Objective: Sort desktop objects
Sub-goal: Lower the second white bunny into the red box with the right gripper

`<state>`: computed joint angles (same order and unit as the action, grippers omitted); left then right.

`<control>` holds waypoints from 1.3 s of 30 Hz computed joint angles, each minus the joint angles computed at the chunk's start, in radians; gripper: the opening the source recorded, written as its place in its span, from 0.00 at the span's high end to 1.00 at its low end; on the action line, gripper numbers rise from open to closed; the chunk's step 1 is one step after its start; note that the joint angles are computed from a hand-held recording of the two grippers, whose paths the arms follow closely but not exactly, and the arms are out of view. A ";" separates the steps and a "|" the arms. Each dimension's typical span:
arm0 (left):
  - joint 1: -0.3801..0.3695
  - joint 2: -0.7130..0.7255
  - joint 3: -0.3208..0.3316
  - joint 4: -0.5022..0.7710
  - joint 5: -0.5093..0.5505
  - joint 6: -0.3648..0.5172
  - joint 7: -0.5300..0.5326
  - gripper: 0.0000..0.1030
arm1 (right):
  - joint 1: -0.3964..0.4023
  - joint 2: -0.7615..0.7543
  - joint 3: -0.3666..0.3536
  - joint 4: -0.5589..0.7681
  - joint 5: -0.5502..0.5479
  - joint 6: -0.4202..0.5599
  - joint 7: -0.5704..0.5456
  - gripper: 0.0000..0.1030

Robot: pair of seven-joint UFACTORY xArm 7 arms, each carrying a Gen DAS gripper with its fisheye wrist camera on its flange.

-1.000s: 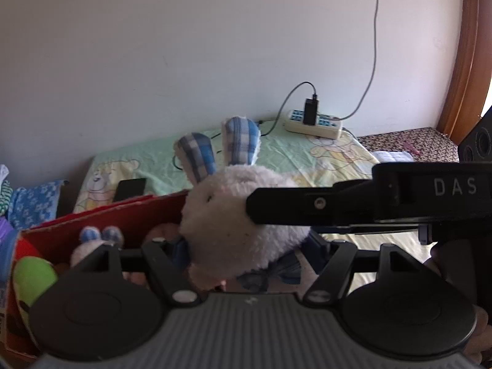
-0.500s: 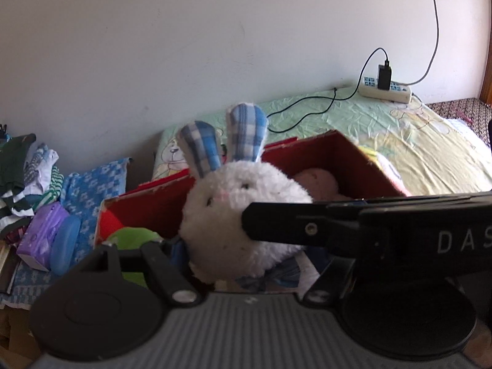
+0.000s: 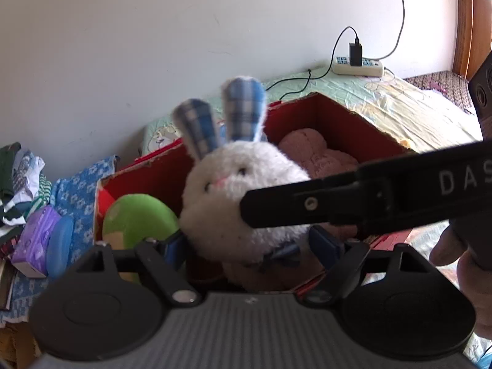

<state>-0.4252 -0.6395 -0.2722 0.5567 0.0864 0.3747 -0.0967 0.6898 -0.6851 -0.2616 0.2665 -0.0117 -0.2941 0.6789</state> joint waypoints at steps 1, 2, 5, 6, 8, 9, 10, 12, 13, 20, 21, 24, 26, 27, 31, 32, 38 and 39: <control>-0.014 -0.006 0.018 -0.003 -0.012 0.004 0.010 0.18 | -0.001 -0.011 0.003 0.000 0.004 0.013 0.006 0.36; -0.027 -0.012 0.035 -0.003 -0.025 0.010 0.021 0.18 | -0.007 -0.017 0.014 0.002 0.015 0.019 0.016 0.34; -0.041 -0.033 0.059 -0.006 -0.053 0.026 0.042 0.17 | -0.045 -0.040 0.055 -0.010 0.055 -0.007 0.057 0.28; -0.039 -0.043 0.059 -0.009 -0.057 0.027 0.045 0.17 | -0.058 -0.043 0.066 -0.015 0.064 -0.028 0.072 0.27; -0.047 -0.056 0.068 -0.013 -0.071 0.024 0.057 0.16 | -0.089 -0.030 0.087 -0.007 0.076 -0.039 0.105 0.27; -0.050 -0.057 0.071 -0.011 -0.079 0.020 0.061 0.16 | -0.104 -0.019 0.097 0.002 0.081 -0.034 0.120 0.27; -0.052 -0.055 0.072 -0.007 -0.087 0.017 0.063 0.16 | -0.108 0.001 0.094 0.013 0.081 -0.035 0.133 0.28; -0.060 -0.045 0.078 0.001 -0.104 0.008 0.069 0.16 | -0.107 0.033 0.084 0.038 0.080 -0.023 0.158 0.35; -0.062 -0.034 0.078 0.009 -0.111 0.003 0.069 0.16 | -0.092 0.043 0.065 0.044 0.074 -0.023 0.167 0.39; -0.072 0.015 0.079 0.036 -0.143 -0.009 0.070 0.16 | 0.013 0.025 -0.019 0.061 0.030 0.063 0.155 0.54; -0.082 0.012 0.088 0.033 -0.153 -0.004 0.076 0.16 | 0.022 0.012 -0.025 0.061 0.037 0.084 0.146 0.53; -0.106 -0.016 0.106 0.013 -0.174 0.006 0.106 0.16 | 0.006 -0.022 -0.001 0.060 0.066 0.126 0.114 0.52; -0.114 -0.024 0.110 0.009 -0.184 0.018 0.119 0.16 | -0.058 -0.029 0.063 0.055 0.094 0.111 0.109 0.50; -0.113 -0.028 0.108 0.007 -0.188 0.022 0.120 0.16 | -0.094 -0.027 0.092 0.052 0.111 0.092 0.116 0.43; -0.081 -0.023 0.084 0.021 -0.181 0.011 0.098 0.16 | -0.140 0.035 0.098 0.078 0.144 0.060 0.151 0.42; -0.072 -0.016 0.079 0.029 -0.178 0.007 0.089 0.15 | -0.127 0.057 0.078 0.087 0.141 0.055 0.152 0.45; -0.072 0.014 0.068 0.052 -0.171 0.000 0.077 0.15 | 0.012 0.087 -0.040 0.113 0.139 0.098 0.158 0.58; -0.081 0.008 0.071 0.047 -0.174 0.003 0.080 0.17 | 0.015 0.079 -0.036 0.112 0.139 0.113 0.151 0.58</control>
<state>-0.5064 -0.6315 -0.2007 0.6038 -0.0878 0.3782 -0.0168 0.7048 -0.6062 -0.2973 0.3789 0.1273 -0.1809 0.8301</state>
